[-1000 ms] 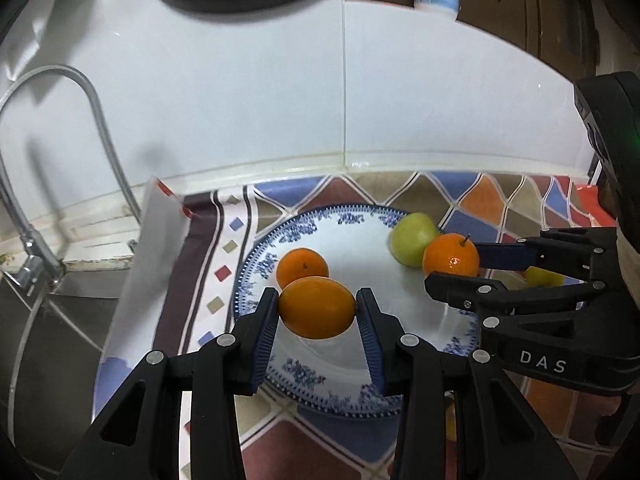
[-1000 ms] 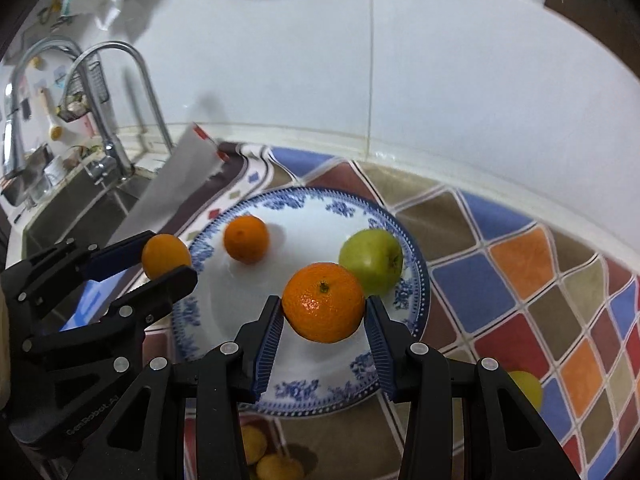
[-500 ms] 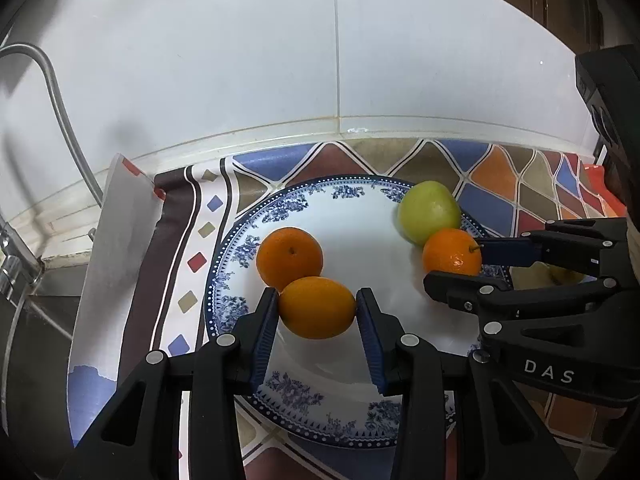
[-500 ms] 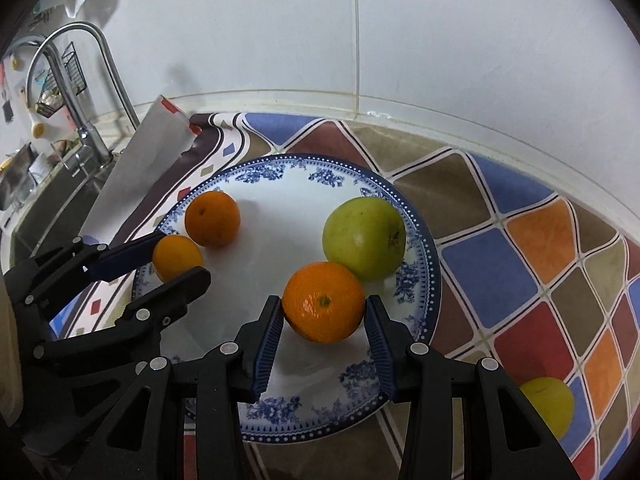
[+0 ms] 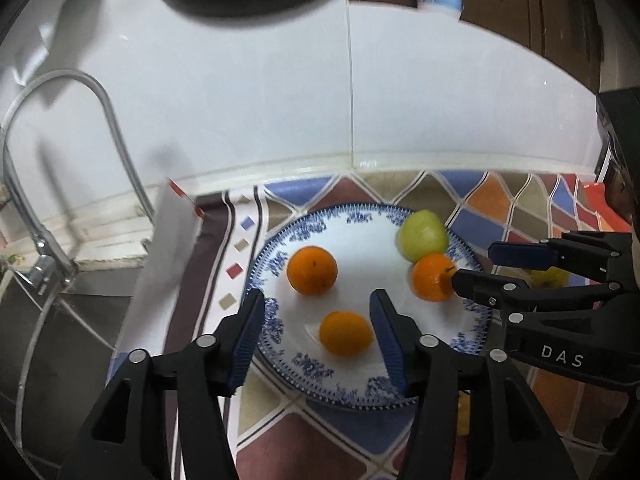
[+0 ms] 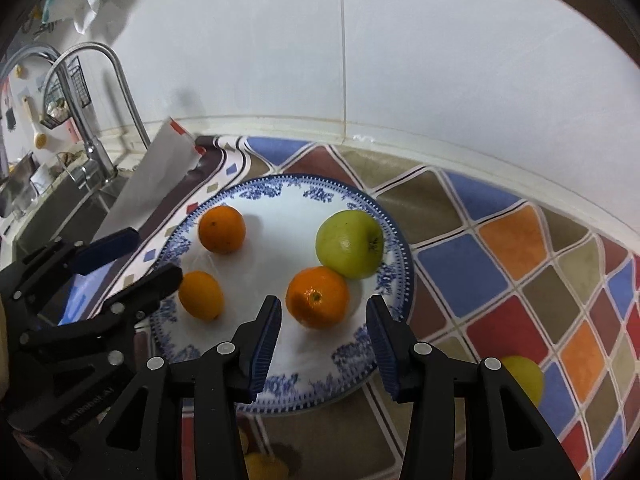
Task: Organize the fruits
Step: 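Open both tools to release the fruits on the plate and withdraw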
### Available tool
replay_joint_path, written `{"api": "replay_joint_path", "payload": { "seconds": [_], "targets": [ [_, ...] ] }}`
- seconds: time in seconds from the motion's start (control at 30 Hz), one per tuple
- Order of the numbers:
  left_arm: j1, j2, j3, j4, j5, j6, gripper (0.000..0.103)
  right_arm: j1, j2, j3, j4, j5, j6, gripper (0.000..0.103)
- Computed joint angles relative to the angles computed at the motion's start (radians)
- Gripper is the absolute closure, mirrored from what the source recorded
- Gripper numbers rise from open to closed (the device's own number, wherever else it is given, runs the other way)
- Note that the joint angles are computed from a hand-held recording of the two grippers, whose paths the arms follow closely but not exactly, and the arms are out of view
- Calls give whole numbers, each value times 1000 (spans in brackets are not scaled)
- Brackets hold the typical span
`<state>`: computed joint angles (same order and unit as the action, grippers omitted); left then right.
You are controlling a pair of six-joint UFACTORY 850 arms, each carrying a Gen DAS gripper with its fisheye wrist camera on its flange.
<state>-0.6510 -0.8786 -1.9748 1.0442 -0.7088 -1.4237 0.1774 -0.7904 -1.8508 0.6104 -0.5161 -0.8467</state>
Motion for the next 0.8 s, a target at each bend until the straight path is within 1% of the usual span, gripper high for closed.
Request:
{"api": "replay_joint_path", "payload": {
  "seconds": [0.07, 0.1, 0.13, 0.2, 0.27, 0.3, 0.37, 0.43, 0.53, 0.57, 0.67, 0.73, 0.8],
  "targets": [
    [-14, 21, 22, 38, -13, -39, 47, -6, 40, 49, 58, 20, -60, 58],
    [-22, 33, 32, 56, -22, -57, 45, -9, 56, 68, 81, 27, -83, 56],
    [-31, 45, 44, 78, -30, -80, 42, -12, 75, 90, 105, 37, -108, 52],
    [-47, 68, 68, 117, -47, -124, 41, -19, 117, 140, 176, 61, -178, 50],
    [-63, 89, 89, 144, -62, -159, 36, -27, 156, 184, 249, 81, -255, 50],
    [-72, 103, 104, 162, -72, -185, 33, -31, 177, 207, 285, 89, -292, 47],
    [-88, 118, 122, 185, -91, -219, 32, -39, 216, 253, 357, 105, -366, 44],
    [-106, 130, 136, 198, -122, -246, 25, -48, 257, 303, 440, 123, -457, 43],
    [-135, 152, 162, 214, -161, -283, 20, -63, 316, 377, 570, 148, -582, 41],
    [-143, 157, 169, 219, -171, -289, 19, -67, 329, 393, 600, 148, -613, 40],
    [-174, 169, 186, 246, -217, -319, 16, -83, 381, 458, 706, 161, -722, 34],
    [-189, 175, 193, 257, -236, -330, 13, -93, 414, 502, 773, 175, -787, 33],
    [-203, 176, 195, 264, -259, -338, 13, -106, 439, 534, 808, 181, -815, 31]
  ]
}}
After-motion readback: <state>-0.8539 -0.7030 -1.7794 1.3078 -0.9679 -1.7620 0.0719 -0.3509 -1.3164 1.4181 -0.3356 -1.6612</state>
